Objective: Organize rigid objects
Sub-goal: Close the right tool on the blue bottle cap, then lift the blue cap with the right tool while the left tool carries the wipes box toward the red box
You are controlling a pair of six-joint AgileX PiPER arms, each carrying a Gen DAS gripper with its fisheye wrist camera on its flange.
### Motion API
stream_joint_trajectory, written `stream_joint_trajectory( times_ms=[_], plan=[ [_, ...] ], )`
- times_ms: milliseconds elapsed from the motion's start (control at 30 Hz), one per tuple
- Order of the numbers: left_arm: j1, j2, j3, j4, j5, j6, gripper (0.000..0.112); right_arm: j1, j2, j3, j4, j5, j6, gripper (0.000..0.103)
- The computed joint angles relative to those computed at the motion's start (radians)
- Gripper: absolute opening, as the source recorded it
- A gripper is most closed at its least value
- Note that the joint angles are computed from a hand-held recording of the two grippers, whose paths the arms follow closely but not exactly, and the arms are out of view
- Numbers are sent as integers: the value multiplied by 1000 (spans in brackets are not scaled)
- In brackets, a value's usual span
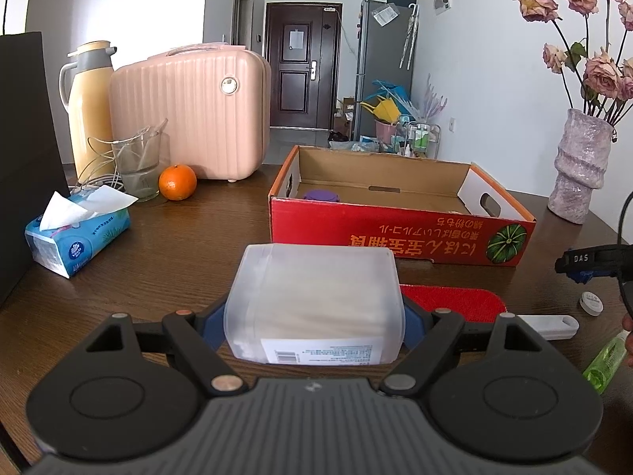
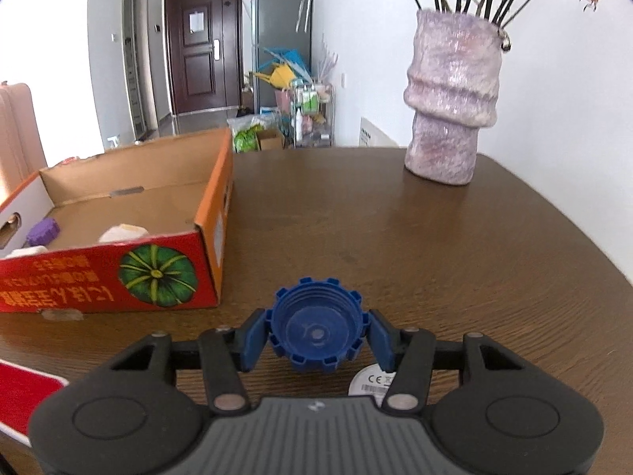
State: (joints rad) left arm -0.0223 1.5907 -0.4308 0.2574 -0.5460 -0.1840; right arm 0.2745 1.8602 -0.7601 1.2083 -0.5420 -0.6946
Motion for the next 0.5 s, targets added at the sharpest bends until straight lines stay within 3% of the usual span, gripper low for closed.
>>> stream_joint_trajectory(
  times_ms=[500],
  plan=[
    [15, -8, 16, 28, -26, -17, 83, 224, -192, 190, -6, -192, 118, 53]
  ],
)
